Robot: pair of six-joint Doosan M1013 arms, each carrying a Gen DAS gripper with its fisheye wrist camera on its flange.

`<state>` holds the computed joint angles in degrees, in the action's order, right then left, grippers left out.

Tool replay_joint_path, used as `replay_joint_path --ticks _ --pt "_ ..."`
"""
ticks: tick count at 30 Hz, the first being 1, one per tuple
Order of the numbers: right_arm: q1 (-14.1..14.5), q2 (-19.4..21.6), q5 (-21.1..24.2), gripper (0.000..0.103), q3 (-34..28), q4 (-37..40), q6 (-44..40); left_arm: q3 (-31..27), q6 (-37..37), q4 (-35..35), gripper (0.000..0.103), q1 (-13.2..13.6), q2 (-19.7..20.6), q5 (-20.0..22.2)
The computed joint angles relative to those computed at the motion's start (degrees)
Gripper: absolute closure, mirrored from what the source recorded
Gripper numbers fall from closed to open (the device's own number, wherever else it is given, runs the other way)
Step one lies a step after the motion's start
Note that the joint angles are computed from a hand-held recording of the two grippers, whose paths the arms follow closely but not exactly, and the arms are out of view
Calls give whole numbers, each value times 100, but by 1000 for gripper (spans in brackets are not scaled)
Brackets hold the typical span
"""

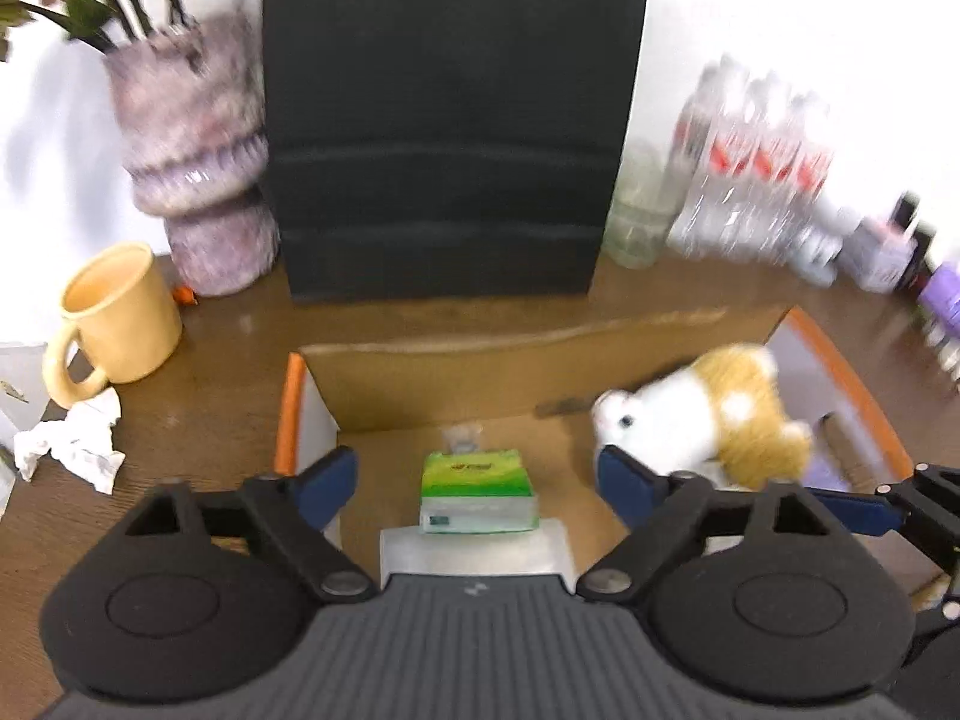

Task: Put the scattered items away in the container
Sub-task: 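Carry both items into the box and open both grippers, then grasp the white round object with the right gripper while the left grasps the red rose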

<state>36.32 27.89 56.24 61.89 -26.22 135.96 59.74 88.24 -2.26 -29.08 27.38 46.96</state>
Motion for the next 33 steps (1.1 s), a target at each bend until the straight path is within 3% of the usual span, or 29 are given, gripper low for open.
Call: replay_joint_path --ticks 3,7,10,14,19,27,33 --pt "126 -240 -279 18 253 -533 302 534 189 -358 0 96 -420 -599" --pt "453 -614 -583 7 762 -1699 1070 1372 359 -263 0 159 -1015 -1437" --pt "666 -832 -658 6 1107 -2307 1535 2026 559 -290 0 231 -1422 -1977" --pt "928 -1084 -534 2 1612 -2989 2286 2753 724 -394 0 320 -1831 -2401" --pt "1208 -1273 -221 2 2065 -3319 2940 3349 112 199 0 321 -2118 -2549" --pt "1457 -1267 112 2 2391 -3409 3482 3740 359 -291 0 349 -2267 -2530" --pt "1488 -1217 142 5 2439 -3246 3405 3834 81 -28 0 315 -2259 -2588"
